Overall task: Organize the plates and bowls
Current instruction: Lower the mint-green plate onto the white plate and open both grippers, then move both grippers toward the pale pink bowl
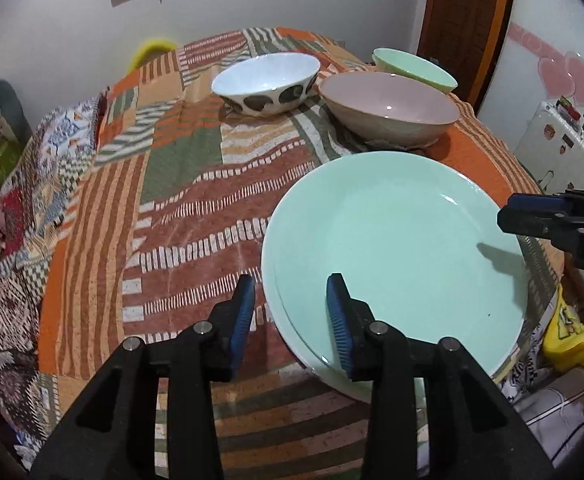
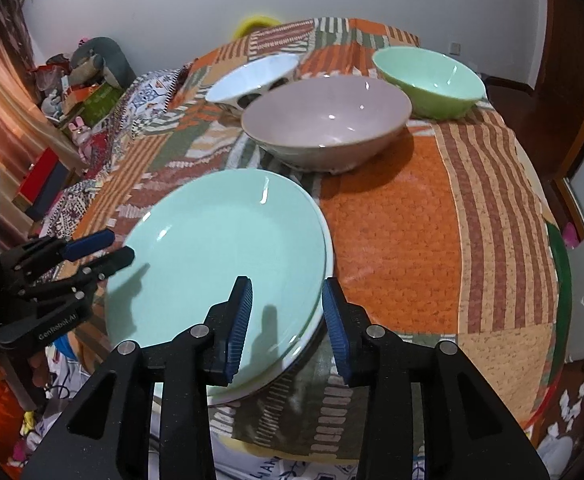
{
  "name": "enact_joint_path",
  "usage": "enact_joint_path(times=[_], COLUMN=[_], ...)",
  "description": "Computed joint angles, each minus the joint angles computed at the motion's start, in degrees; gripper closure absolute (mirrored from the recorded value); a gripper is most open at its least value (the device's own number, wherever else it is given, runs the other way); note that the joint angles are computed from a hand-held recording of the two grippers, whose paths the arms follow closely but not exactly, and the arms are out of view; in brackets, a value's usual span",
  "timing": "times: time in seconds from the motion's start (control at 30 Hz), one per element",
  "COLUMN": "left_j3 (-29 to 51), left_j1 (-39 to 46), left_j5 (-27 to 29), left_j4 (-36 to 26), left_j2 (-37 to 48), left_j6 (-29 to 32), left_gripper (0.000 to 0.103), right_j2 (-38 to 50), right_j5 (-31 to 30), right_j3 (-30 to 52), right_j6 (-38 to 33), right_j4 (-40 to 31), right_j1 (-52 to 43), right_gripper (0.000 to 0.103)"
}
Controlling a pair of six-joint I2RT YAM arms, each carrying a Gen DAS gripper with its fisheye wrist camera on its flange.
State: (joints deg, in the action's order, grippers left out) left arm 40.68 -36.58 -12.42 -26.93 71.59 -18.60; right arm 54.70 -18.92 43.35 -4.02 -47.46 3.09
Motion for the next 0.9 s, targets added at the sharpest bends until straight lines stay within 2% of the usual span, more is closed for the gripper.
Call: enact_joint_path(times=[0.17,0.4,0.47,0.53,0.63,0.8,0.87,0.9], left_j3=[0.08,5.17,7.38,9.47,12.35,17.73,19.96,21.29], left_j1=[2.1,1.05,0.73,0.4,0.4,1.46,2.46,3.08], left_j5=[1.7,-0.91,-1.32,-2.12,-2.55,-1.29,0.24,1.05], left_j4=[-0.29,-2.12,-2.33,-1.9,-0.51,0.63,1.0,1.26], left_j2=[-1.55,-3.04,-2.97,-2.73,-1.29,4.13,6.81,8.59], left_j6=[-0.27,1.43,1.87,2.17,2.76,3.33,3.2,3.14], left_gripper=[0.066,0.066,0.065,0.057,0.051,0.051,0.051,0.051], right_j2=[-0.09,-0.73,-0.91,-1.28,-0.88,1.67,2.96,3.45], right_j5=[1.08,1.01,0.1,-0.87,-2.7,-5.92,-6.75,-6.88], right_j3=[0.61,2.84,4.05,4.94,6.73,9.58,10.22,10.22], right_j6=[0.83,-0.35,-1.15,-1.48,-2.49,-3.32,-3.13,-2.83], right_j4=[0.72,0.25,0.27,0.65,1.64,3.58,5.03,6.03], right_j1=[1.34,-0.33,-2.0,-3.55,-6.72,-11.13,-12.62,-13.15], right_gripper=[0.069,0.069,0.065,0.054,0.051,0.05,0.045,0.039])
